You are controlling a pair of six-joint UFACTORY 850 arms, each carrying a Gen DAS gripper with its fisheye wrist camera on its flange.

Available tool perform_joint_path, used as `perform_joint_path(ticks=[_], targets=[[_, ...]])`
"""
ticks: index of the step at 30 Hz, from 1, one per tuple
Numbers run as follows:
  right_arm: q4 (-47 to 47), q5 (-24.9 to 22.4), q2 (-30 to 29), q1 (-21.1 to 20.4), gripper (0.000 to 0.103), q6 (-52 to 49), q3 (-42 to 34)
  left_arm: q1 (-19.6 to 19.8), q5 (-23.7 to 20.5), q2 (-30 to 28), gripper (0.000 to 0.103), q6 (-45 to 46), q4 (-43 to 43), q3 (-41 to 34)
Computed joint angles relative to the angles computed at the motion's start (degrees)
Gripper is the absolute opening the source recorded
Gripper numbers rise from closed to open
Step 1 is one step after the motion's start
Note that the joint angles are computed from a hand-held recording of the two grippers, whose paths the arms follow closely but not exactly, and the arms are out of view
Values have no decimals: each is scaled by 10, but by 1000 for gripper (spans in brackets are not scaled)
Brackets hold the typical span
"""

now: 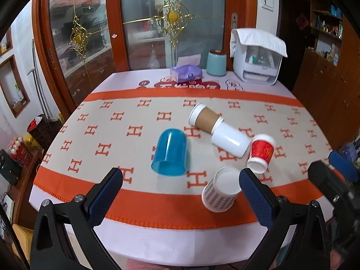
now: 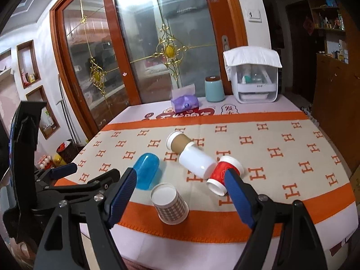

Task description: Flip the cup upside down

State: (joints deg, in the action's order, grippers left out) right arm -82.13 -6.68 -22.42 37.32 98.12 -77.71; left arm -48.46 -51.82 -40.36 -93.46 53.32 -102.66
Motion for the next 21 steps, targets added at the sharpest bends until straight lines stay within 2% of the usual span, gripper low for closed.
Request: perform_joint_path(ticks=[11, 21], targets=[[-99, -12, 3, 5, 81, 102, -1, -6, -10, 4, 102, -27, 31, -7], [-112, -16, 3, 9, 81, 116, 0, -10, -23, 9, 102, -48, 39, 2]])
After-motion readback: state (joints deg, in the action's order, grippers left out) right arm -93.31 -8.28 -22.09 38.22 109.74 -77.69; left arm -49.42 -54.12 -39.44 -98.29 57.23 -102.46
